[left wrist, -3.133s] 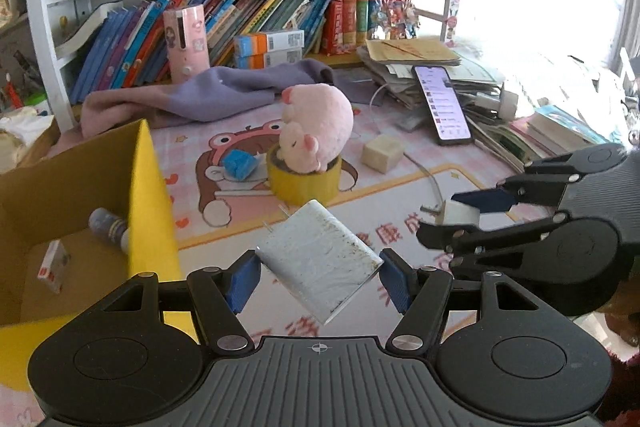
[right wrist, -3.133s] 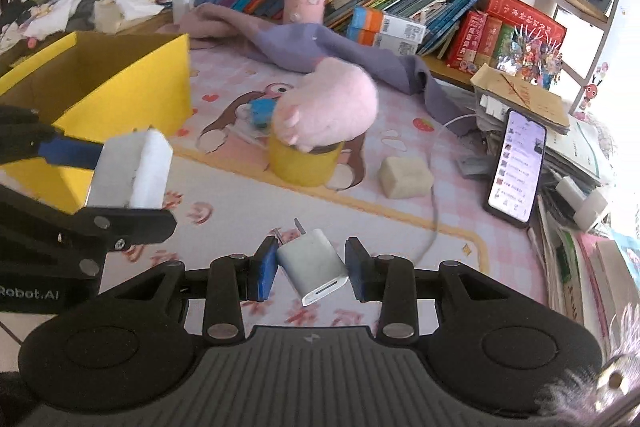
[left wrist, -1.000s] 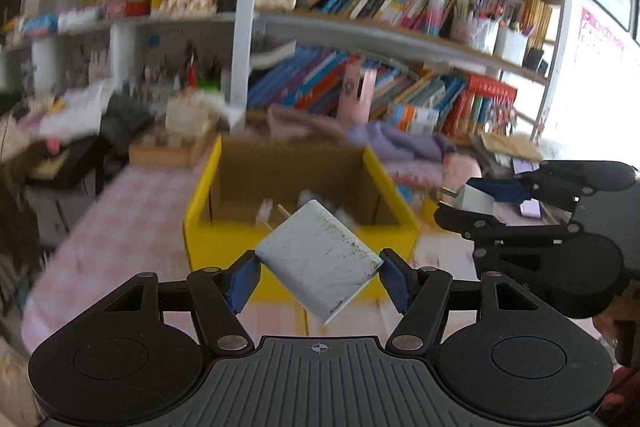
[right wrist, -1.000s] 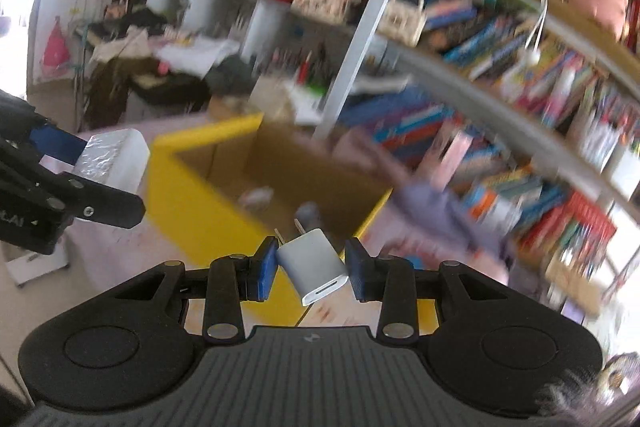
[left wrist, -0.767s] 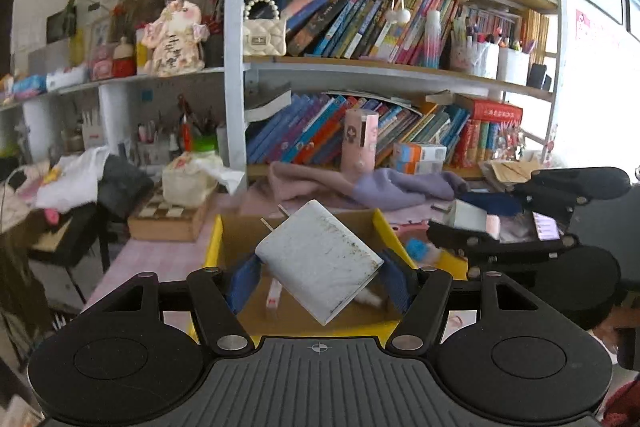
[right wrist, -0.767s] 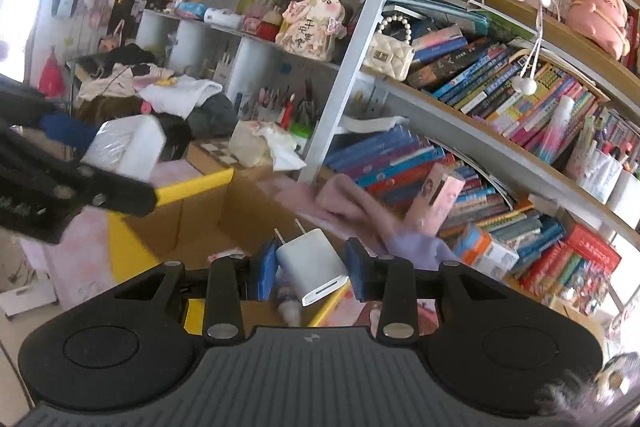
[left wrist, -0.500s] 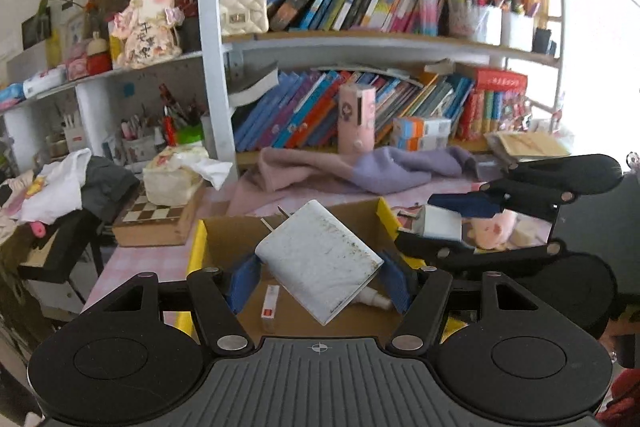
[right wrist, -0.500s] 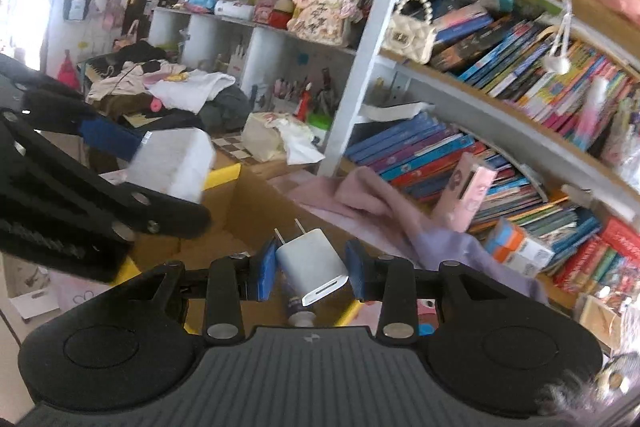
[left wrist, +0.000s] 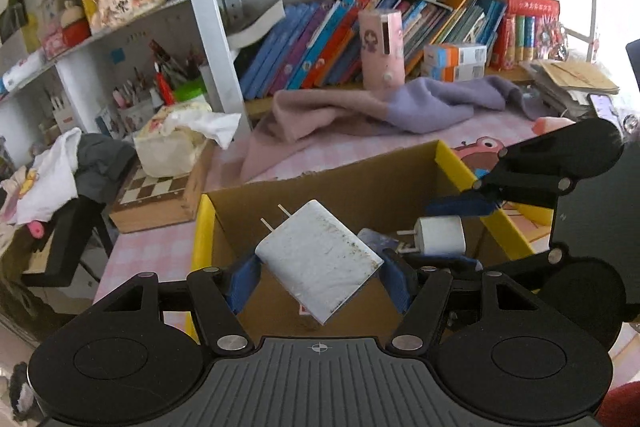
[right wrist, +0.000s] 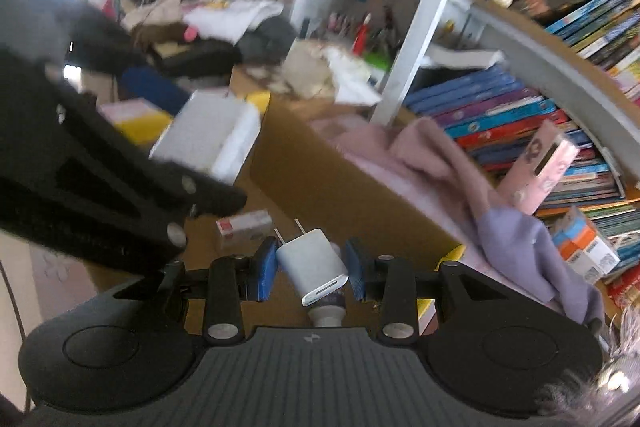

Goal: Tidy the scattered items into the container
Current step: 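Lower both chargers into the yellow box and open both grippers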

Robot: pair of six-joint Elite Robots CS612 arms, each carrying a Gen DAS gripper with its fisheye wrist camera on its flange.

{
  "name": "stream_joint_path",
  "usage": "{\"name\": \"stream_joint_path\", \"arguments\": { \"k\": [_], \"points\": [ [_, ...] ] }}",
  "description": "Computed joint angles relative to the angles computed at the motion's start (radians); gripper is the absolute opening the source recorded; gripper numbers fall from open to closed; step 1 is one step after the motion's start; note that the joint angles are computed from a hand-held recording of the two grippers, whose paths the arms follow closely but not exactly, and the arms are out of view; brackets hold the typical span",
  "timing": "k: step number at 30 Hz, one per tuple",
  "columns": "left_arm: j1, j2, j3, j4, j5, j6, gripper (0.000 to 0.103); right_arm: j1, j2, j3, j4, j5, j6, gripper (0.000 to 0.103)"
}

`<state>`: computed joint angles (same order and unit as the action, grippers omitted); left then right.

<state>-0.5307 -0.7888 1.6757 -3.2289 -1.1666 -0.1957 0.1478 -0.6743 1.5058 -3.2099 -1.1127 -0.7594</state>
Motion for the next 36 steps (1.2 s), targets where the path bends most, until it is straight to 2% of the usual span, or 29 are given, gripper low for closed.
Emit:
{"name": "stream_joint_path", "arguments": {
  "k": [3, 6, 11, 18, 28, 31, 32, 34, 36],
  "points": [
    [0.017, 0.015, -0.030, 0.056, -0.060, 0.002, 0.066, 0.004, 0.011, -0.039, 0.101, -0.024, -0.065, 0.034],
    [0.028, 0.032, -0.063, 0.130, -0.089, 0.017, 0.066, 0.008, 0.023, -0.077, 0.198, -0.045, -0.129, 0.034],
    [0.039, 0.046, -0.090, 0.201, -0.127, 0.018, 0.066, 0.012, 0.033, -0.108, 0.287, -0.046, -0.218, 0.034],
    [0.051, 0.052, -0.108, 0.269, -0.159, 0.010, 0.066, 0.016, 0.030, -0.112, 0.329, -0.042, -0.293, 0.034],
    [0.051, 0.052, -0.132, 0.358, -0.148, -0.021, 0.066, 0.020, 0.030, -0.127, 0.390, -0.040, -0.349, 0.035],
    [0.050, 0.051, -0.130, 0.351, -0.143, -0.022, 0.069, 0.019, 0.030, -0.130, 0.401, -0.036, -0.350, 0.034],
    [0.047, 0.051, -0.127, 0.341, -0.127, -0.028, 0.075, 0.018, 0.030, -0.129, 0.399, -0.033, -0.347, 0.035],
    [0.043, 0.049, -0.115, 0.302, -0.096, -0.041, 0.082, 0.017, 0.031, -0.120, 0.354, -0.027, -0.340, 0.045],
    [0.041, 0.044, -0.103, 0.266, -0.088, -0.052, 0.083, 0.013, 0.032, -0.118, 0.331, -0.015, -0.320, 0.048]
  ]
}}
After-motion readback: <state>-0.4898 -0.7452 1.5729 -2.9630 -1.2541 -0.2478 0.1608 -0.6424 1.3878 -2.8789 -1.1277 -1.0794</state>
